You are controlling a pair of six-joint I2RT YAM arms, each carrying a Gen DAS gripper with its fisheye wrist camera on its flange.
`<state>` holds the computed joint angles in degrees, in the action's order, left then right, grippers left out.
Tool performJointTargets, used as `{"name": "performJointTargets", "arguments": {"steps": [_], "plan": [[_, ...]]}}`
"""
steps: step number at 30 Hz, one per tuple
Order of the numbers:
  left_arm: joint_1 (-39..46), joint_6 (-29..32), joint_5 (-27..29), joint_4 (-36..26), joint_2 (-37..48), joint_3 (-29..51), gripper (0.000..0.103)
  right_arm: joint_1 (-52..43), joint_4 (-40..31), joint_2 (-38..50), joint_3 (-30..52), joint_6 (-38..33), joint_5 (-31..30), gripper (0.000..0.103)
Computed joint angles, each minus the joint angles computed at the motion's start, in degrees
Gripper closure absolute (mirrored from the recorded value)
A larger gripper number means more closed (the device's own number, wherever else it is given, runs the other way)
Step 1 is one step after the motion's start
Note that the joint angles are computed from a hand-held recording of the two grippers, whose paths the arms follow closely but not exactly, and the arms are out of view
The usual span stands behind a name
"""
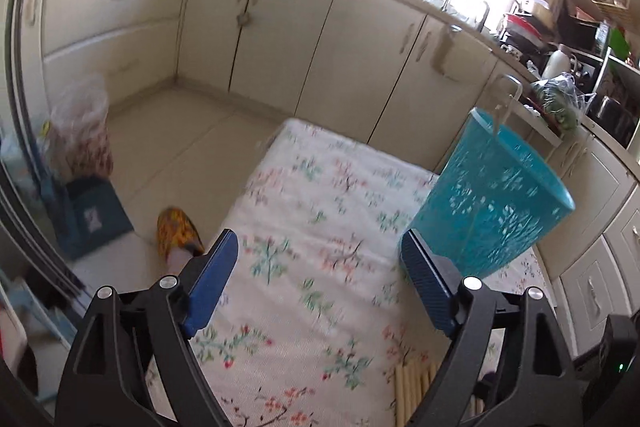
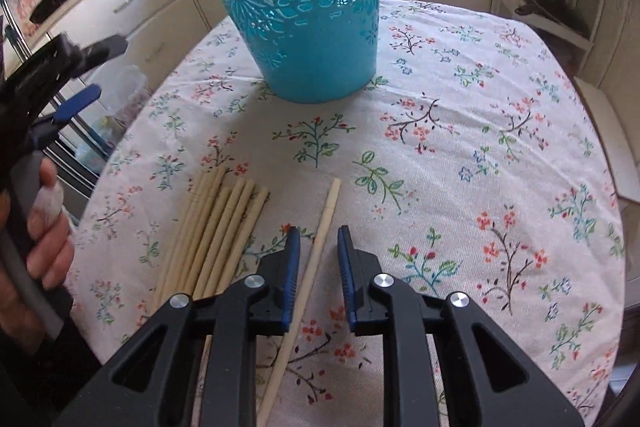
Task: Organize utensils
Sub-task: 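Lift the chopstick with the right tool and release it into the blue basket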
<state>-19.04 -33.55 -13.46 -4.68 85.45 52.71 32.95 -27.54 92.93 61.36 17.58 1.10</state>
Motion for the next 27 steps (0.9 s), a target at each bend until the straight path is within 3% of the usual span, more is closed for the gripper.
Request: {"name": "performJointTargets", "arguments": {"steps": [3, 5, 7, 13, 18, 23, 27], "plan": [[0.50, -0.18, 1.64, 0.46, 1.22, -0.98, 0.021, 3.66, -3.02, 2.51, 3.06, -3.58, 7.71, 0.089], [0.64, -0.35, 2.55, 0.95, 2.26, -1.45, 0.020, 4.26, -3.93, 2.05, 2.91, -6.12, 8.51, 0.097], [0.30, -0.05, 2.62, 1.80, 3.24, -2.50, 0.019, 2.41, -3.45, 0.88, 1.75, -6.42, 5.13, 0.097], [-0.08, -0.43, 3.26, 1.24, 5.45, -1.73, 0.017, -9.15, 8.68, -13.63, -7.93, -1.85, -15.08, 0.097], [-0.17, -0.38, 3.37, 0.39, 5.95, -1.08, 0.017, -14.00, 15.17, -19.30, -3.58, 2.49, -23.30, 0.097], [0.04, -1.00, 3.68, 1.14, 5.63, -1.63, 0.017, -12.37, 23.42, -10.92, 10.01, 6.83, -18.22, 0.097], [0.41, -1.39, 4.44, 2.16, 5.12, -2.49, 0.017, -9.56, 29.33, -1.56, 19.06, 7.31, -7.96, 0.097]]}}
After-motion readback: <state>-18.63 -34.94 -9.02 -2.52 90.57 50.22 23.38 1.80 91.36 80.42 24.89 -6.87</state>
